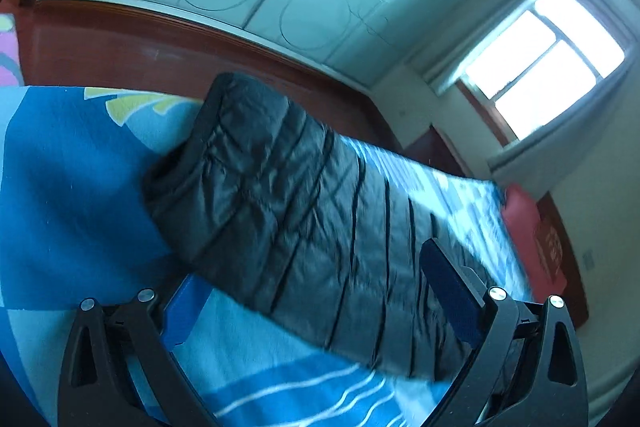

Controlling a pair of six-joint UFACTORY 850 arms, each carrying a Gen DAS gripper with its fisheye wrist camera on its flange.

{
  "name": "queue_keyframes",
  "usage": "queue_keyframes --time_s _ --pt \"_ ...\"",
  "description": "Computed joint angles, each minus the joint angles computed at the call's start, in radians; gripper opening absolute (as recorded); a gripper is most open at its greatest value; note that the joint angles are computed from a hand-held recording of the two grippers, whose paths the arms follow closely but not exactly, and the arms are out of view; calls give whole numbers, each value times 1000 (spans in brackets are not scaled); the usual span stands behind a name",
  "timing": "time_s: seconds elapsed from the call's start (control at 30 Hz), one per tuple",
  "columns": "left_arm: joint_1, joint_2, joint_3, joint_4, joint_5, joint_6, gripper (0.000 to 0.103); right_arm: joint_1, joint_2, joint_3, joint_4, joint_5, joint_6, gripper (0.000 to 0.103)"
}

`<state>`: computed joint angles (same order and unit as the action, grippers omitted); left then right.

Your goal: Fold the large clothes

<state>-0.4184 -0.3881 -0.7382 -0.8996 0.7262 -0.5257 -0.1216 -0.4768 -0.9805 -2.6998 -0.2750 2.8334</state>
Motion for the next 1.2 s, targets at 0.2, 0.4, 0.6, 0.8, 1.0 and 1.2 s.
queue_keyframes --time_s 0.2,0.4,0.6,0.8,1.0,1.2 --pt "25 12 16 -48 -37 -29 22 -2 1 1 -6 -1 3 79" --pt "-26 26 -79 -333 -33 408 8 -2 2 3 -11 -2 9 79" --pt "-116 -38 -282 -404 36 792 8 0 2 2 -8 -3 10 79" --pt "-243 -202 -590 -455 2 1180 8 -6 2 -2 -55 3 59 79" --pt "-332 -388 -892 -553 -75 1504 8 -6 -4 -7 -75 -2 87 79" --pt "-404 -602 -1211 -721 -141 1846 8 -7 -8 -7 -110 -11 130 79"
